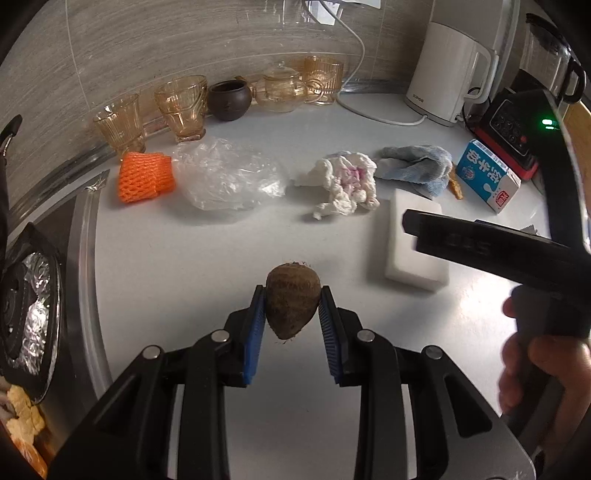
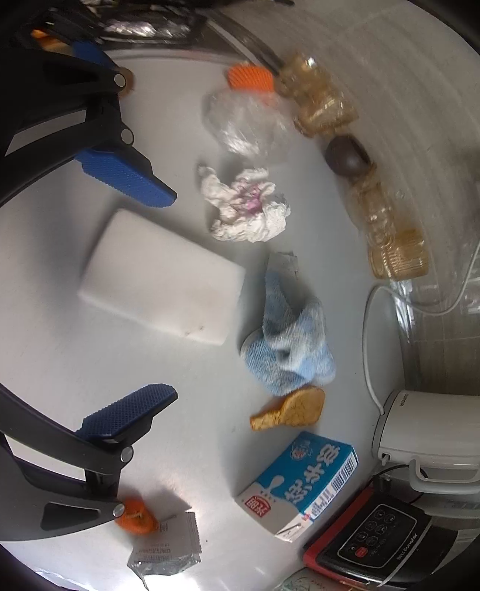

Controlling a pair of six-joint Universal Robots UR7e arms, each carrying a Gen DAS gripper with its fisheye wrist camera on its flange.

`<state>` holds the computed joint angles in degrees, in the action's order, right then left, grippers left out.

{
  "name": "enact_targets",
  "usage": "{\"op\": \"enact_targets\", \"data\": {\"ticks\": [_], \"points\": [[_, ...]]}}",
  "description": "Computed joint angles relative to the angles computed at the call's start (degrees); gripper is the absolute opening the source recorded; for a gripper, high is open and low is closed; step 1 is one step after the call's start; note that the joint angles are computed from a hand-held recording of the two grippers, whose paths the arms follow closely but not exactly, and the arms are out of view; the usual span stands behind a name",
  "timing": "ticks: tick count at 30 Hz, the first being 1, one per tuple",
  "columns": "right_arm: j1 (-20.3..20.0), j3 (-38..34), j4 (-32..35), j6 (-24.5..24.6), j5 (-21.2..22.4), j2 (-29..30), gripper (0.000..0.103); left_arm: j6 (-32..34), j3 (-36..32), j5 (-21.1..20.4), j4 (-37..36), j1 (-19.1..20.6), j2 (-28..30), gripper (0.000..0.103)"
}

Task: Collect trash
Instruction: 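Grasp the brown taro with the left gripper while the right gripper grasps the white sponge block, then carry the taro and white block to the green basket and open both grippers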

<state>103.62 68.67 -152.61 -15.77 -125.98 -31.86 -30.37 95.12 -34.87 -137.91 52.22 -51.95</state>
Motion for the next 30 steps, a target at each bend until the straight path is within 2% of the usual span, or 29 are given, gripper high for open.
{"op": "enact_targets", "data": {"ticks": [5, 10, 12, 13, 14, 15, 19, 24, 30], "points": [[0.84, -3.44, -0.32, 1.10, -6.32, 3.90, 0.096, 1.49, 0.32, -0.44, -2.13, 0.63, -0.23, 0.029], [0.96, -4.34, -0.88, 1.64, -9.06, 5.55, 0.094, 2.05, 0.77, -1.44, -3.27, 1.05, -0.66, 0.029], [0.69, -3.92, -0.26, 2.45, -8.07, 5.18, 0.079, 2.18, 1.00, -1.34, -3.43, 1.04, -0.78, 0.029], [0.64, -3.47, -0.90, 2.30, -7.69, 4.95, 0.077, 2.17, 1.04, -1.24, -3.35, 1.02, -0.79, 0.029], [0.64, -3.10, -1.47, 1.65, -7.29, 4.75, 0.067, 2.12, 1.09, -1.12, -3.24, 0.97, -0.83, 0.029], [0.71, -3.15, -1.33, 1.43, -7.27, 4.76, 0.065, 2.08, 1.18, -1.11, -3.26, 0.92, -0.89, 0.029], [0.45, -1.57, -0.56, 1.62, -5.51, 3.28, 0.064, 1.77, 1.49, -1.03, -3.42, 0.50, -1.06, 0.029], [0.26, 5.64, -2.92, -0.65, -2.12, -2.77, 0.063, 1.38, 2.85, -1.01, -2.78, -1.59, -1.58, 0.029], [-0.36, 18.03, -6.28, -5.61, 1.86, -14.86, 0.063, -0.62, 5.19, -7.13, -2.56, -4.80, -1.88, 0.029]]}}
